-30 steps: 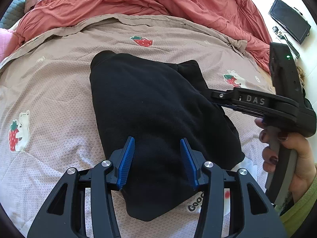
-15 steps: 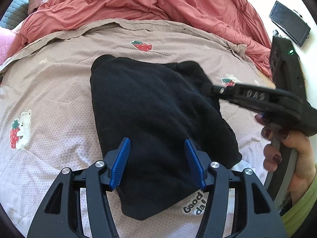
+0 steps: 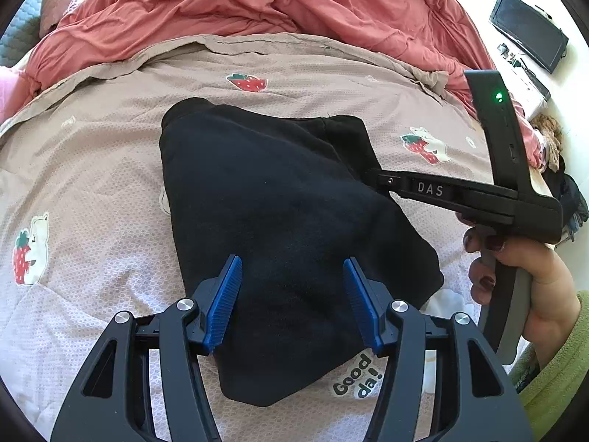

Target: Fold small clothes

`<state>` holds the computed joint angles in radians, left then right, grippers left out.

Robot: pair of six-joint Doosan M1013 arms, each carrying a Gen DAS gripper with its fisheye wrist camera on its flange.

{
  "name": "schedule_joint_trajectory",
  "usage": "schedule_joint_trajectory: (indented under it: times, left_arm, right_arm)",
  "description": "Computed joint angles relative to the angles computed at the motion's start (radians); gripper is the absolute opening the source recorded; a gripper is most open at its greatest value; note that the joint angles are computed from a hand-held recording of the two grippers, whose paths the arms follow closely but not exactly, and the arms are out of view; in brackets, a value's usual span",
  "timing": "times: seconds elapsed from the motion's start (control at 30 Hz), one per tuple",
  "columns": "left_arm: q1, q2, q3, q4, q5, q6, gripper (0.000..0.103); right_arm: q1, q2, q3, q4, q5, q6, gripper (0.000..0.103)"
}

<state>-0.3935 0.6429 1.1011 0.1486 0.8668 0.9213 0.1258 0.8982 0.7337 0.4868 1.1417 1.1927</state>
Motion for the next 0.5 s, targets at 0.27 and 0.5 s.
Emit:
schedule_joint_trajectory:
  times: [0.27,0.5]
  left_arm:
    - [0.002,-0.011,0.016,-0.009,-0.016,-0.007,0.063]
    - [0.002,-0.019,0.023,-0.020,-0.027,-0.017,0.063]
  right_arm:
    - [-0.013,-0.063,0.083,0.009,-0.069,-0.056,0.020]
    - [-0.038,-0.122,0.161,0.134,-0.054,-0.120,0.026]
